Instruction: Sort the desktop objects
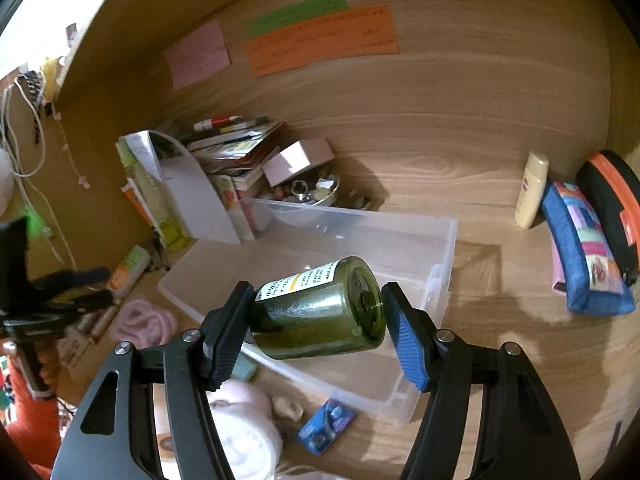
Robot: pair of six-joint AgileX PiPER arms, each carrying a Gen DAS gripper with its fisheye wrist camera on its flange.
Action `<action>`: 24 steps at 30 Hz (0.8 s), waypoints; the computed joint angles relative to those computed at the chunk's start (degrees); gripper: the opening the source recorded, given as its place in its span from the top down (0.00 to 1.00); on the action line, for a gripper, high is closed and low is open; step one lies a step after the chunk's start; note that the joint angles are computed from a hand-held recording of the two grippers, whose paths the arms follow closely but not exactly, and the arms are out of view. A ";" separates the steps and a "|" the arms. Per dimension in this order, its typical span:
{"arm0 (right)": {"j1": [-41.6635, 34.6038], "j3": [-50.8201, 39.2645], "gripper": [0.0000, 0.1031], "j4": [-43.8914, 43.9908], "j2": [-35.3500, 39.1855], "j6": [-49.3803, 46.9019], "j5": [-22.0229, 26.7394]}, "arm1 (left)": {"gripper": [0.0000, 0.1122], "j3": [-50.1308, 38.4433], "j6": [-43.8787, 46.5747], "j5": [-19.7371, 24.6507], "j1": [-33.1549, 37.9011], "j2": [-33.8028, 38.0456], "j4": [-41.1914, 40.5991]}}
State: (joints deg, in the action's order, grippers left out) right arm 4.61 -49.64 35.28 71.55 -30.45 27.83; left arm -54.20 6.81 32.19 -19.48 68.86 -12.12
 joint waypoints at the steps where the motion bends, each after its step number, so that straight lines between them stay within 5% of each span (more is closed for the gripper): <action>1: 0.32 -0.61 0.40 -1.61 0.79 1.36 -0.22 | 0.29 -0.16 2.29 0.73 0.21 -0.12 -2.20; 9: 0.29 -3.91 0.40 -5.21 6.34 3.25 0.15 | 0.27 3.10 7.73 4.70 -7.62 -0.76 -10.17; 14: 0.14 -4.87 0.40 -5.58 8.62 3.24 0.66 | 0.26 -1.51 -4.49 3.44 -21.40 6.08 1.75; 21: -0.65 -4.40 0.40 -4.44 9.30 0.55 0.93 | 0.26 -9.95 -7.50 4.92 -26.67 15.52 2.77; 24: -0.28 -5.20 0.40 -6.67 10.74 1.53 1.20 | 0.26 -11.41 -14.70 3.87 -30.25 16.80 11.06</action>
State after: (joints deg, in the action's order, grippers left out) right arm 4.34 -54.84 28.61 82.29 -28.92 29.03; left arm -65.62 -7.89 36.06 -49.72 85.66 -1.06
